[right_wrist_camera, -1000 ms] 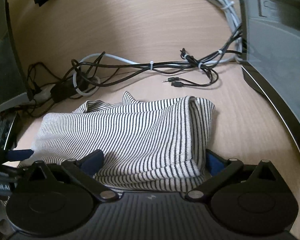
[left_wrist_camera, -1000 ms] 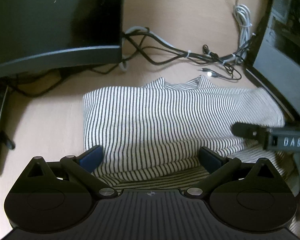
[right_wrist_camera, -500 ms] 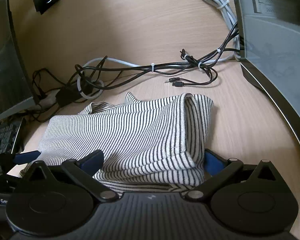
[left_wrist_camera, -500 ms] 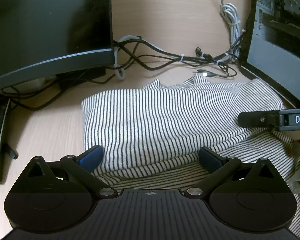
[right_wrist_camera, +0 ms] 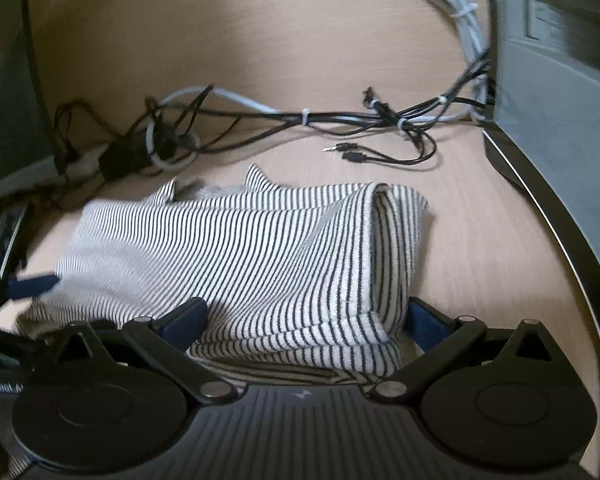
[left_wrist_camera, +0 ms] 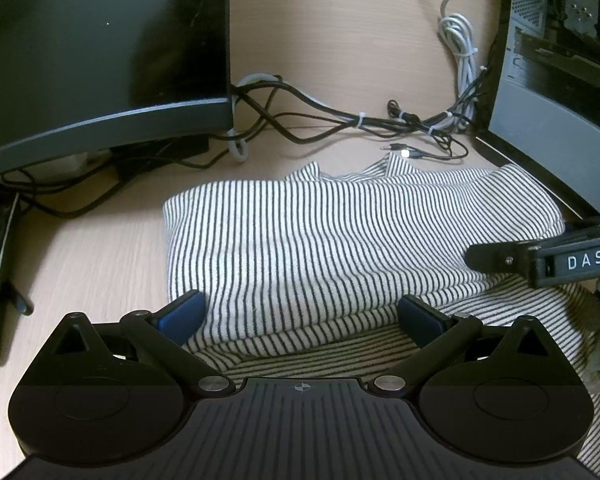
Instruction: Fold clothes
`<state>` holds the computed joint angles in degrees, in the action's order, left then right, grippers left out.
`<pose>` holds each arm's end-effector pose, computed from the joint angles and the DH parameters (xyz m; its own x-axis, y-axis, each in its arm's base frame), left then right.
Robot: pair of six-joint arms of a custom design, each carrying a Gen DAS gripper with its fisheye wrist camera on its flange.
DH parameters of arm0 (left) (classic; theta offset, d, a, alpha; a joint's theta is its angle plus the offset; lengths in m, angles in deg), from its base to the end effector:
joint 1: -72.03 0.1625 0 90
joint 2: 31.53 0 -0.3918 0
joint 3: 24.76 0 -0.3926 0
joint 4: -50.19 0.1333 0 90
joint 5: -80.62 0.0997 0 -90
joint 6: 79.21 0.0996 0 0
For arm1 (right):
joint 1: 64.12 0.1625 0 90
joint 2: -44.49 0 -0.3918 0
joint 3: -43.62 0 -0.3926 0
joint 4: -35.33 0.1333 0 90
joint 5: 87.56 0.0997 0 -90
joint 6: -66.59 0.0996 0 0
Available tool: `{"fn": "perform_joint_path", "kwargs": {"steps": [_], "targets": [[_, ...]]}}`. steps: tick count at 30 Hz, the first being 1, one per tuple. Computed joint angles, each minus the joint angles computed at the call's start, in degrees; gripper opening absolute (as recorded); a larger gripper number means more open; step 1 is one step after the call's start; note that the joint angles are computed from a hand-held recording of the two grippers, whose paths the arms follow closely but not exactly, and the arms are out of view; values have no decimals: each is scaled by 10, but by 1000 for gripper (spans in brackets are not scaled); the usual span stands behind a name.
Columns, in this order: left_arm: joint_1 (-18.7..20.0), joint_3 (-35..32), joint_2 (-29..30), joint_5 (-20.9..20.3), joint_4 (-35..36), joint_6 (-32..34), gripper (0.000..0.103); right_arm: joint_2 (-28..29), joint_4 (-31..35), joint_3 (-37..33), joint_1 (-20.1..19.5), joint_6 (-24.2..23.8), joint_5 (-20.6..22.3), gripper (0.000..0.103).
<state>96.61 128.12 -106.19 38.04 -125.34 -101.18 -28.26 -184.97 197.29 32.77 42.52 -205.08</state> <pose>-0.1789 -0.3091 0.1019 -0.6775 0.3801 -0.6297 0.6993 0.5982 -0.3912 0.1238 -0.2974 0.1672 -0.8105 -0.0428 0.5842 -0.4476 0.6888 -0.5704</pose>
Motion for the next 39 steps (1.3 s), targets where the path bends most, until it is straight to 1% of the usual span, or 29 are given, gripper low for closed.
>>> {"fn": "perform_joint_path", "kwargs": {"steps": [3, 4, 5, 6, 7, 9, 10, 11, 12, 13, 15, 17, 18, 20, 22, 24, 25, 28, 30, 33, 35, 36, 39], "targets": [[3, 2, -3, -6, -8, 6, 103, -26, 33, 4, 2, 24, -5, 103], [5, 2, -4, -8, -12, 8, 103, -39, 56, 4, 8, 37, -13, 103], [6, 3, -4, -9, -15, 9, 103, -43, 58, 2, 17, 44, -25, 103], [8, 3, -4, -11, -18, 11, 103, -35, 36, -1, 37, 38, -47, 103], [8, 3, -5, -12, -20, 12, 103, -15, -9, -5, 59, 22, -71, 103], [8, 3, -4, -11, -21, 11, 103, 31, -116, -15, 99, -32, -92, 103], [7, 3, -3, -9, -18, 11, 103, 41, -145, -16, 108, -43, -82, 103], [5, 2, -2, -7, -15, 10, 103, 42, -156, -15, 115, -45, -66, 103], [4, 2, -1, -5, -12, 9, 103, 34, -144, -10, 112, -32, -41, 103], [3, 1, -1, -3, -9, 8, 103, 19, -118, -4, 106, -13, -14, 103], [1, 1, 1, 0, -4, 7, 103, -26, -12, 2, 73, 35, 44, 103], [-1, 1, 1, 2, -1, 5, 103, -37, 80, -11, 42, 87, 49, 103], [-2, 1, 0, 2, 1, 5, 103, -37, 96, -14, 38, 97, 45, 103], [-5, 3, -3, 3, 4, 3, 103, -20, 79, -15, 37, 99, 35, 103], [-6, 5, -5, 3, 5, 0, 103, -21, 83, -15, 39, 107, 30, 103], [-7, 4, -3, 4, 6, 0, 103, -21, 75, -9, 35, 99, 34, 103], [-8, 3, -2, 6, 10, -1, 103, -17, 73, -11, 38, 93, 27, 103], [-11, 2, -1, 10, 18, -4, 103, 1, 70, -20, 51, 74, -3, 103], [-12, 2, -2, 9, 21, -5, 103, 21, 71, -31, 68, 69, -31, 103], [-12, 1, -4, 8, 28, -7, 103, 32, 89, -41, 83, 45, -59, 103], [-13, -1, -4, 9, 39, -9, 103, 19, 110, -40, 81, 33, -56, 103], [-15, -2, -4, 11, 48, -11, 103, 5, 120, -37, 76, 33, -43, 103], [-16, -4, -3, 13, 55, -12, 103, -64, 131, -12, 46, 55, 28, 102]]}}
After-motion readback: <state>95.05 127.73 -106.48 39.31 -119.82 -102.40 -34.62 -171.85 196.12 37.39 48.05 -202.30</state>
